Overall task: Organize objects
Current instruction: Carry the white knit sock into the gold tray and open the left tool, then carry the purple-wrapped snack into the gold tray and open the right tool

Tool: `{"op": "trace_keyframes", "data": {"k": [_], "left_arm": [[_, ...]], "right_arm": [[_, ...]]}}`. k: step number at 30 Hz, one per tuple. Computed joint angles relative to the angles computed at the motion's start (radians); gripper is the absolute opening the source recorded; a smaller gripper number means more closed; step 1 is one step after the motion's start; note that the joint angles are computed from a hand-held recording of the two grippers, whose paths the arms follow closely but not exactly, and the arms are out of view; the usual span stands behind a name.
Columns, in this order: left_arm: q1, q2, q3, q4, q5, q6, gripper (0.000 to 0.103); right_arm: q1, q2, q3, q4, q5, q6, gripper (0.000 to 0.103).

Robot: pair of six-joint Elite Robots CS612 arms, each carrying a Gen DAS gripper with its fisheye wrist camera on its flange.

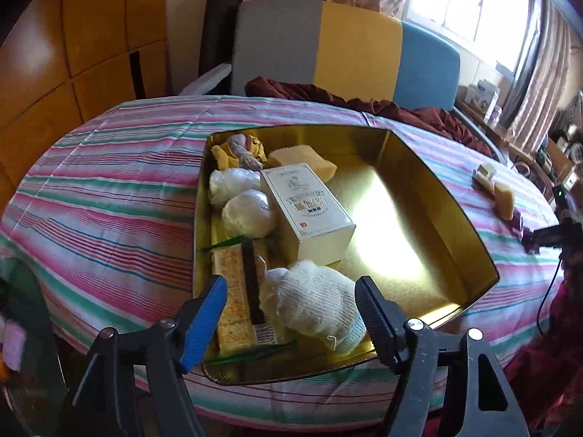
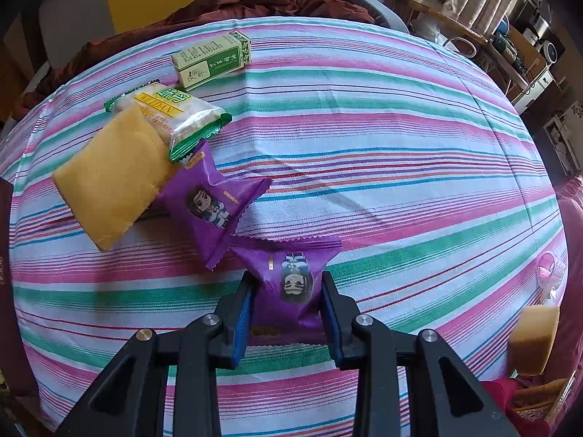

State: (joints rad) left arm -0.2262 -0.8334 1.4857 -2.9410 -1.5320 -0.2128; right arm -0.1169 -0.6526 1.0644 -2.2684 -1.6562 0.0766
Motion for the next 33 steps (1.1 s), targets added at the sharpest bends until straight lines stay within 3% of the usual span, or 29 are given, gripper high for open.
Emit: {"op": "trace_keyframes", "data": {"k": [9, 16, 19, 25, 29, 33], "left_arm": [[-0.01, -0.019, 0.024, -0.066, 0.074, -0.058, 0.073], [-0.014, -0.023, 0.035, -0.095, 0.12, -0.059, 0.074], [-0.013, -0.021, 0.036, -0.097, 0.116, -0.061, 0.074], [-0.012, -0.023, 0.046, -0.118, 0.121, -0.064, 0.075], [-0.009, -0.024, 0.052, -0.125, 0.122, -0.068, 0.075], [-0.003, -0.025, 0.057, -0.128, 0.119, -0.078, 0.075]], "right_arm": [[0.0, 0.005, -0.019, 0.001, -0.012, 0.028, 0.033], [0.006, -0.072, 0.102, -0.202, 0.054, 0.032, 0.033], [0.031, -0.109, 0.134, -0.265, 0.126, -0.021, 0.033], [0.096, -0.094, 0.094, -0.331, 0.327, -0.203, 0.033], [0.145, -0.085, 0.069, -0.261, 0.445, -0.316, 0.033], [0.192, -0.049, 0.016, -0.154, 0.482, -0.409, 0.033]]}}
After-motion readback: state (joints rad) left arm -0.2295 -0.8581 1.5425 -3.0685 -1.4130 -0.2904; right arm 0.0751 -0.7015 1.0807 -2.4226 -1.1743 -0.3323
